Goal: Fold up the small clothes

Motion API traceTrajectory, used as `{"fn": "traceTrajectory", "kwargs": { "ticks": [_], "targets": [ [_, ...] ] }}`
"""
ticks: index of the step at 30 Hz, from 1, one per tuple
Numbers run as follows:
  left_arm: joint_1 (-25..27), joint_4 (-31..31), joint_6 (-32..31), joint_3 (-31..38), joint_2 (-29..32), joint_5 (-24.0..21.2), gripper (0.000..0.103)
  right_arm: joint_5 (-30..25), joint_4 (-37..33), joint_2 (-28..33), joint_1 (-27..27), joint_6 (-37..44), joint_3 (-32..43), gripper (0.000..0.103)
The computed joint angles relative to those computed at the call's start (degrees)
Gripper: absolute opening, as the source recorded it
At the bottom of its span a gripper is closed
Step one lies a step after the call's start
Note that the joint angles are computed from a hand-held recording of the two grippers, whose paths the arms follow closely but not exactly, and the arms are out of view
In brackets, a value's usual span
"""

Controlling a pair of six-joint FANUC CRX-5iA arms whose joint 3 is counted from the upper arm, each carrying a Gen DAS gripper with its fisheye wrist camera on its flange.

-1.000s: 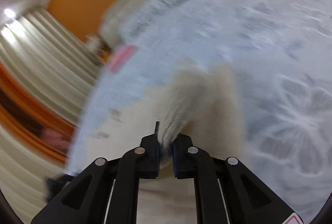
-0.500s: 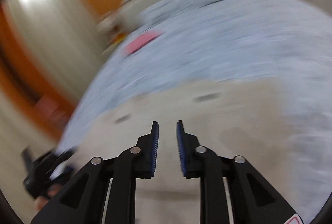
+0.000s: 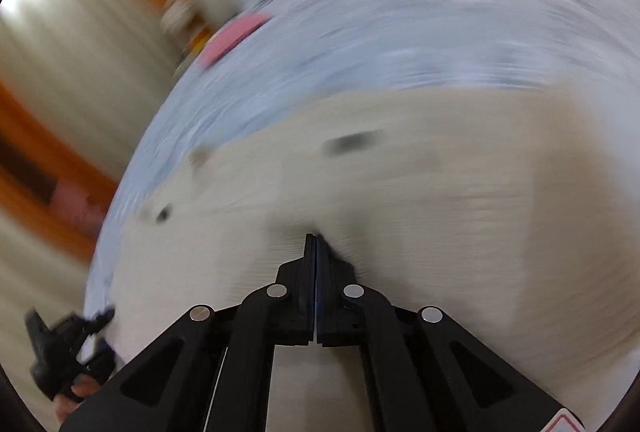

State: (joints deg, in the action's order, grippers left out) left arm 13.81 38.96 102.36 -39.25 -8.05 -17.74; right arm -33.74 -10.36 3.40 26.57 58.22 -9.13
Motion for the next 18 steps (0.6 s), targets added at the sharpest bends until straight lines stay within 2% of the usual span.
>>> {"fn": "traceTrajectory", "kwargs": {
  "ticks": [1, 3, 4, 6, 8, 9, 10, 11, 13, 15, 16, 17, 18],
  "targets": [
    [-0.06, -1.34, 1.03, 0.36, 0.06, -0.16, 0.025, 1.27, 1.30, -2.80, -1.66, -3.59, -3.33, 0.000],
    [-0.11, -2.00, 1.51, 0.54, 0.16, -0.06, 0.025, 2.40, 8.61, -6.36, -1.82, -11.70, -7.73, 0.000],
    [-0.12, -2.64, 2.14, 0.58, 0.10, 0.06, 0.025, 0.97, 12.79, -8.21, -1.18, -15.73, -9.28, 0.000],
    [-0.08, -5.94, 4.72, 1.46, 0.14, -0.44, 0.025, 1.75, 13.93, -11.34, 0.56, -14.79, -11.40, 0.010],
    [-0.23, -9.26, 7.36, 2.31, 0.15, -0.81, 0.025, 0.75, 19.07, -10.21, 2.10, -15.17, -12.50, 0.007],
    [-0.27, -10.39, 8.12, 2.59, 0.14, -0.95, 0.025, -0.40, 19.63, -9.37, 1.94, -14.84, -13.10, 0.000],
    [-0.26, -11.26, 8.53, 2.83, 0.16, -1.09, 0.025, 1.45, 17.19, -10.23, 0.92, -14.19, -13.88, 0.000],
    [-0.24, -11.66, 8.70, 2.93, 0.14, -1.16, 0.025, 2.75, 17.48, -10.75, 0.88, -16.43, -14.42, 0.000],
    [-0.25, -12.27, 9.44, 3.09, 0.16, -1.18, 0.025, 2.89, 22.52, -12.53, 1.98, -22.41, -15.99, 0.000],
    [-0.44, -15.58, 12.75, 4.24, 0.35, -1.71, 0.025, 0.65, 20.70, -12.33, 1.74, -19.25, -14.41, 0.002],
    [-0.62, -17.53, 14.51, 4.79, 0.38, -1.79, 0.025, -0.86, 19.19, -11.55, 1.43, -17.43, -13.12, 0.000],
    [-0.77, -17.59, 14.33, 4.59, 0.26, -1.33, 0.025, -1.47, 16.31, -11.62, 0.53, -15.27, -12.78, 0.000],
    [-0.73, -14.66, 11.14, 3.43, -0.02, -0.45, 0.025, -1.05, 12.14, -12.61, -0.70, -13.27, -12.97, 0.000]
  ]
}}
